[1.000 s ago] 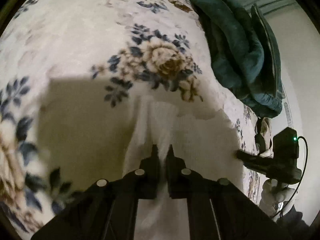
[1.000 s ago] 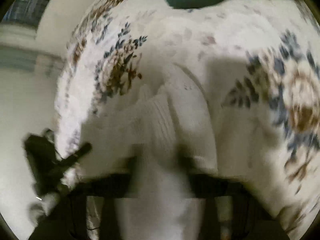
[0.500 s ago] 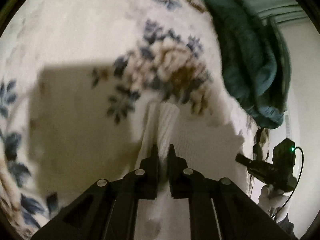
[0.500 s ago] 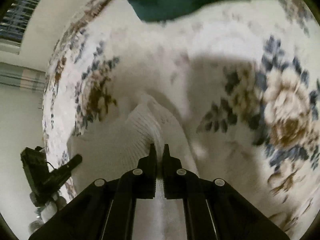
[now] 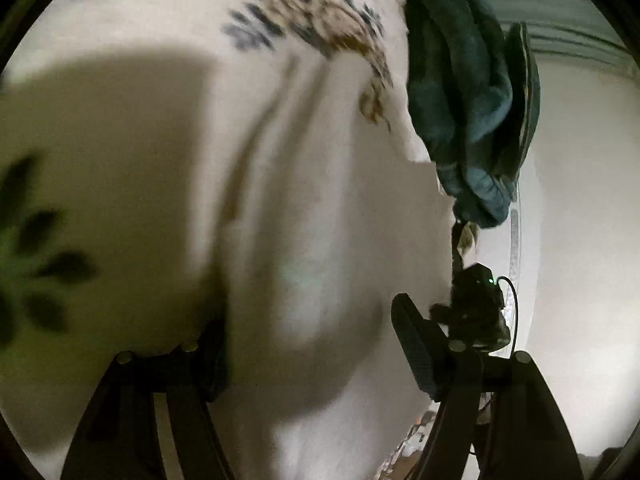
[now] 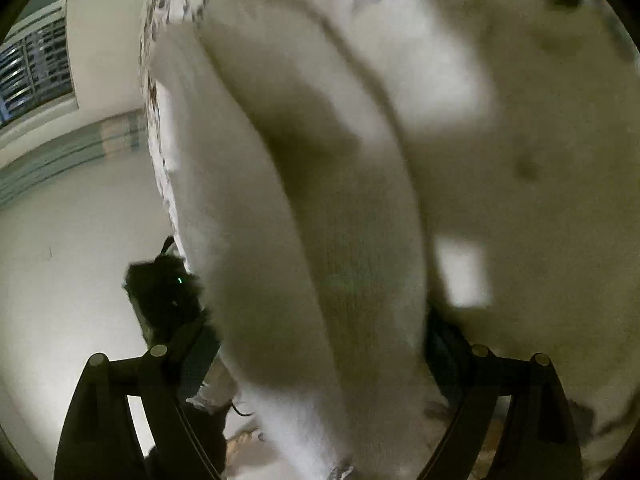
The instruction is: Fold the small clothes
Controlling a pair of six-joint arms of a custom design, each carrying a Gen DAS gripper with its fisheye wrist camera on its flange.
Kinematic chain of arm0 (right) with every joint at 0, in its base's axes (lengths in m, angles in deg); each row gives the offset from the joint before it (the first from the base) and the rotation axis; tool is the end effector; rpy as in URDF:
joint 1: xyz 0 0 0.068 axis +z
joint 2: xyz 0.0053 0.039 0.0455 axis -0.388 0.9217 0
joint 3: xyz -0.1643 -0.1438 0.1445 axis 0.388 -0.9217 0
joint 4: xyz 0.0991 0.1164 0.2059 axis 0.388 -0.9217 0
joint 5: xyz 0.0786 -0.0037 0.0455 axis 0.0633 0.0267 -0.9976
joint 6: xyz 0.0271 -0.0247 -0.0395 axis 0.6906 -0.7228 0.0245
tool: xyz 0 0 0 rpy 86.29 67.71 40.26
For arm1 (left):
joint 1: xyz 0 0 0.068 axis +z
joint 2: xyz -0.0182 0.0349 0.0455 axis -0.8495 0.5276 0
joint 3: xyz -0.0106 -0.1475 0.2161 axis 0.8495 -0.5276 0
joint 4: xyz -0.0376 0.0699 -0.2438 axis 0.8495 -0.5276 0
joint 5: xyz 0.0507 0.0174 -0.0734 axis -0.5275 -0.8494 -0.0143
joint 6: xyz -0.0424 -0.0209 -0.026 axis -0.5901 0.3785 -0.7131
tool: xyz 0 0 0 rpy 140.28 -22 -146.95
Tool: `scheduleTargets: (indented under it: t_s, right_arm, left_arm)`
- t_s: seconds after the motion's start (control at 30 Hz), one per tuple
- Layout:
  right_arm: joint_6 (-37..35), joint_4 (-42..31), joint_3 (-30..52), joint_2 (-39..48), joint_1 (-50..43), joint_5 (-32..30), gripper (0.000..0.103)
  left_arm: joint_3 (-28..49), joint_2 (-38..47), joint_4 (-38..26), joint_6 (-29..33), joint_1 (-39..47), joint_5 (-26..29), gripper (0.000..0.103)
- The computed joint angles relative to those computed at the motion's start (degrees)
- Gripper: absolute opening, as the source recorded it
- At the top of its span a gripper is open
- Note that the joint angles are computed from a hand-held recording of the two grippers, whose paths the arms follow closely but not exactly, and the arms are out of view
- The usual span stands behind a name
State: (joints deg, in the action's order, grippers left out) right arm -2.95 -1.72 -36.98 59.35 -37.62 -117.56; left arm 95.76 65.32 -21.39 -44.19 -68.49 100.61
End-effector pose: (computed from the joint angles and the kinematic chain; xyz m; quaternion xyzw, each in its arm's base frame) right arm 0.2208 -0.0308 0.1097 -0.2532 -0.8755 -0.4100 0.0356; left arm 0.3247 -0.0893 0.0400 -0.0375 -0.8794 0.4745 0.0109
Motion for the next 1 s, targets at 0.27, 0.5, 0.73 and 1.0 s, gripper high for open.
scheduleTargets:
  t_s: [0.27,0.5,0.73,1.0]
  right_arm:
    - [14.0,12.5,-5.3,-10.2,9.5,5.8,0.046]
    - [23.4,8.7,4.5,-15.5,20.9,11.9,0.043]
    - [26.1,8.0,31.3,2.5,26.8,13.3,0.043]
    - [26.4,7.9,62.6,32.2,29.2,13.7,0.043]
  left_arm:
    - [-6.6,-8.4,9.2,-6.0,-1.4,-1.7,0.025]
    - [-1.6,-16.7,-4.4,0.2,2.9,-2.2,0.023]
    - [20.8,-10.5,-17.1,2.1,9.7,-2.1,0.023]
    - [61.7,17.5,-30.8,4.8,13.6,-7.1,0.024]
